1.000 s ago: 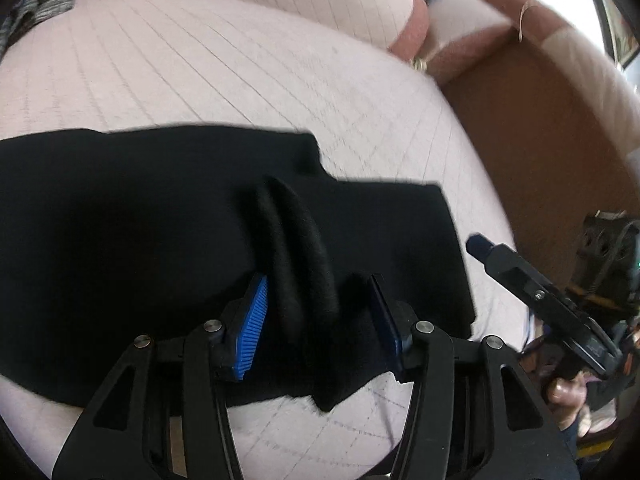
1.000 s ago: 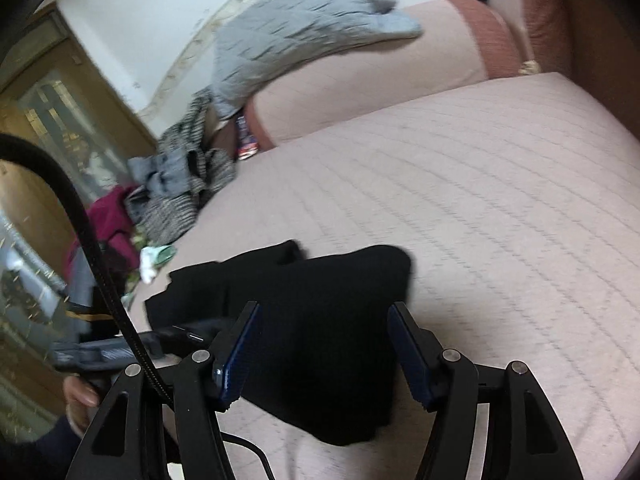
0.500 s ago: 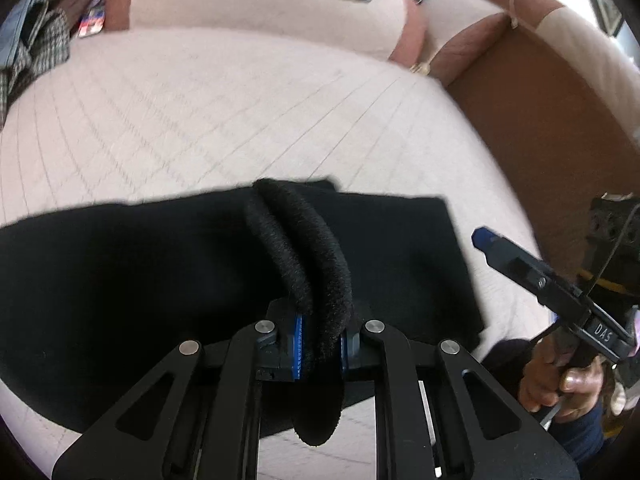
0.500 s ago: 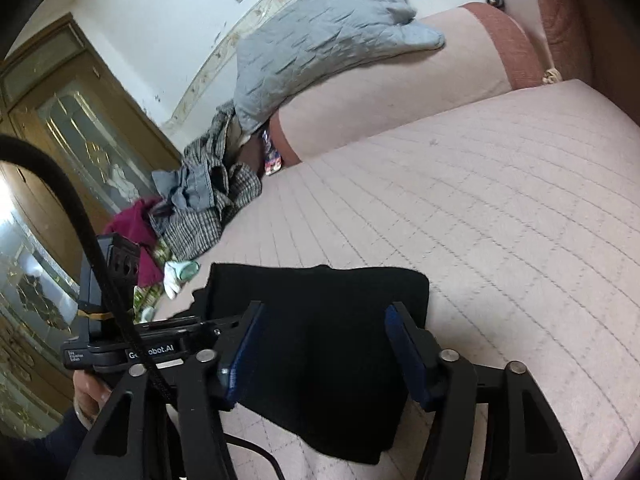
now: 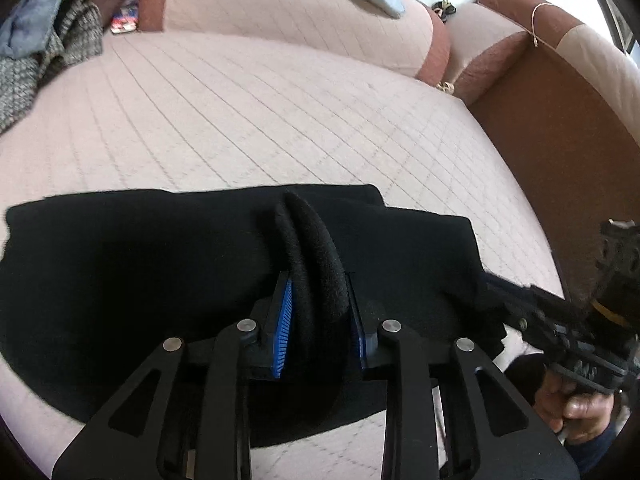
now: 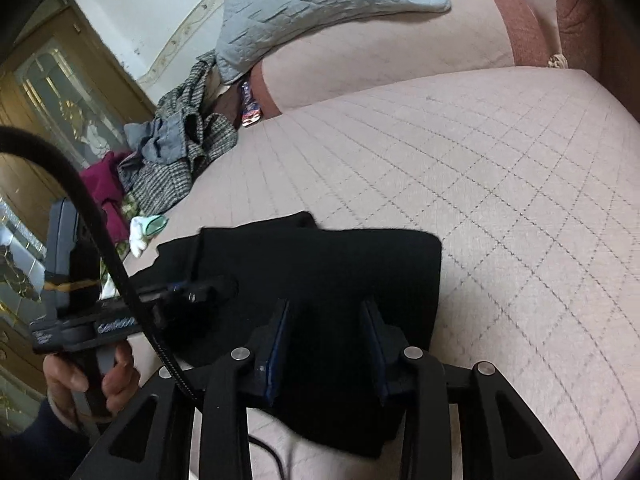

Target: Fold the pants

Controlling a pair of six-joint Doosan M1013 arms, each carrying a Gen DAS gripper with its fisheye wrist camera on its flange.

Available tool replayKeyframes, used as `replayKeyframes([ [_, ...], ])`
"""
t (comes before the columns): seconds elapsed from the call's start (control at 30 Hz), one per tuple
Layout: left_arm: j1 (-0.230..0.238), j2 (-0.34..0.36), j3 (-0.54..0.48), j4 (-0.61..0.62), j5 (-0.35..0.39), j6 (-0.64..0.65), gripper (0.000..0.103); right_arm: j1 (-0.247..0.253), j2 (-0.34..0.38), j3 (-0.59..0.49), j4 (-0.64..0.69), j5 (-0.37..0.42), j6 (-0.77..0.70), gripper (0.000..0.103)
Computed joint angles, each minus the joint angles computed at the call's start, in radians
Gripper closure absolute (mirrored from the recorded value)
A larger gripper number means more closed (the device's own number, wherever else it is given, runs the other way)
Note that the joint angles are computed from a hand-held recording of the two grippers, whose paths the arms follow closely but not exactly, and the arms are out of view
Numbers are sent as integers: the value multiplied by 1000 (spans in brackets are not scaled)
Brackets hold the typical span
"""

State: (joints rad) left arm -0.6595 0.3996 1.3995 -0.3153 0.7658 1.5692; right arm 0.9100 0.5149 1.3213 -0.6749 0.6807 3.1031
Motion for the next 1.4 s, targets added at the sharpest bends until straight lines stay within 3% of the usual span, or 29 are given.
replayKeyframes([
  [0.1, 12, -6, 12, -7, 7, -42, 72, 15, 16, -11, 14, 14, -71, 59],
  [0.23, 26, -35, 50, -15, -19, -82, 72, 22, 38, -54, 45, 87, -152, 59],
  [0.33, 25, -77, 95, 98, -73, -185, 72, 22, 30, -66, 50, 44, -207, 59],
  [0.43, 23, -105, 123, 248, -82, -343, 72, 24, 51, -114, 34, 27, -259, 57],
  [0.6, 25, -130, 157, 404, -80, -487, 72, 13, 99, -181, 101, -53, -304, 57],
  [0.73, 37, -157, 196, 459, -99, -546, 72, 14, 143, -249, 168, -52, -384, 52],
  [0.77, 38, -158, 197, 472, -102, -560, 70, 14, 154, -267, 181, -51, -403, 52],
  [0.8, 41, -162, 204, 480, -109, -571, 61, 14, 167, -288, 196, -49, -426, 52],
  [0.83, 41, -161, 204, 485, -112, -582, 50, 14, 179, -307, 209, -41, -443, 52],
  [0.87, 43, -165, 211, 490, -122, -597, 47, 14, 191, -330, 224, -27, -462, 52],
  [1.17, 74, -175, 243, 474, -136, -661, 47, 8, 252, -434, 316, 25, -577, 52],
  [1.4, 121, -192, 284, 267, -207, -567, 48, -1, 283, -482, 346, 47, -599, 52],
])
